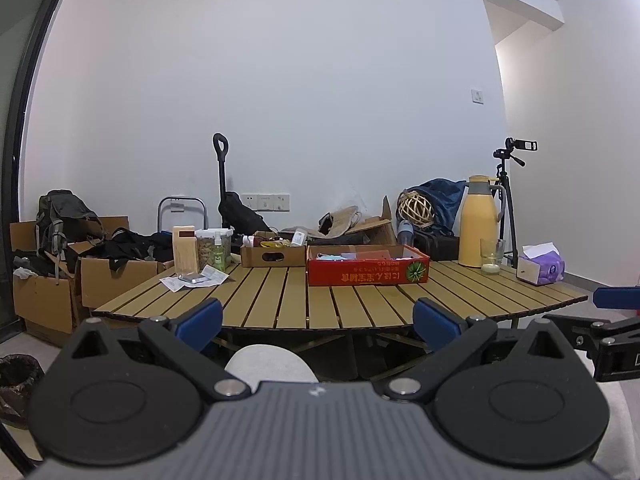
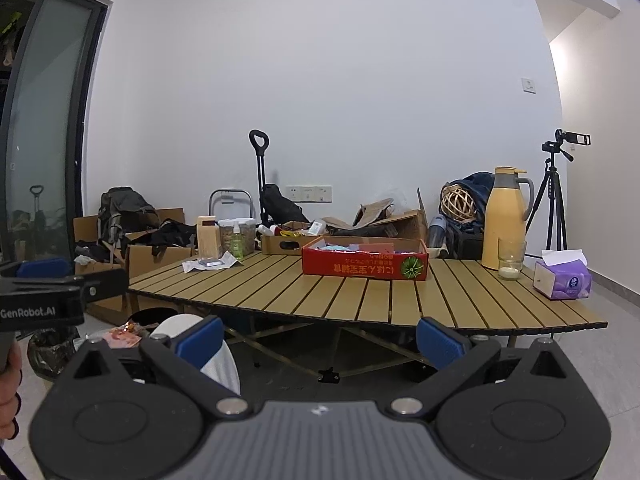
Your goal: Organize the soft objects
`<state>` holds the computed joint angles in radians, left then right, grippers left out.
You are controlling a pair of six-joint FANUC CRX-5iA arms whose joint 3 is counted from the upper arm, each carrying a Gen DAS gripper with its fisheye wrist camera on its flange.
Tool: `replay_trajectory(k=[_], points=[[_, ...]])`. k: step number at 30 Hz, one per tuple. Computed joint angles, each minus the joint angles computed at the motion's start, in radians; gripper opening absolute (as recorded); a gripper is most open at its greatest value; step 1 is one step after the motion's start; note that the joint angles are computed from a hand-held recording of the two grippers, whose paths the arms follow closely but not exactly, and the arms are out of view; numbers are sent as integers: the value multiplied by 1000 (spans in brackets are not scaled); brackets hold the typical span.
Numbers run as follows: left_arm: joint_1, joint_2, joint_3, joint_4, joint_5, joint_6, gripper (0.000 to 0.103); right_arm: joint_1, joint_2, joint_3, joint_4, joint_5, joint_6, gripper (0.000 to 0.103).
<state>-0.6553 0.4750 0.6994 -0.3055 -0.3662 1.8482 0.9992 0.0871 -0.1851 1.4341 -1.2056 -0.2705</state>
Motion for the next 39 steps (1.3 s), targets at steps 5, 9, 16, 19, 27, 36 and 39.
replay_trajectory(k=[5, 9, 16, 19, 27, 36, 39], points=[[-3, -3, -5, -7, 8, 3, 103, -6, -7, -7, 3, 6, -4, 103], [2, -4, -16, 19, 19, -23, 103, -9, -8, -11, 6, 6, -12, 103], [1, -4, -16, 13, 22, -17, 103, -7, -4, -11, 14, 0, -19, 103], [0, -7, -19, 8, 25, -13, 103, -7, -3, -11, 16, 2, -21, 103], [1, -7, -18, 10, 26, -15, 103, -9, -3, -16, 26, 2, -33, 103], [-1, -9, -18, -1, 31, -1, 103, -8, 1, -16, 32, -5, -42, 103], [1, -9, -20, 3, 33, -7, 103, -8, -1, -17, 32, -4, -41, 103]])
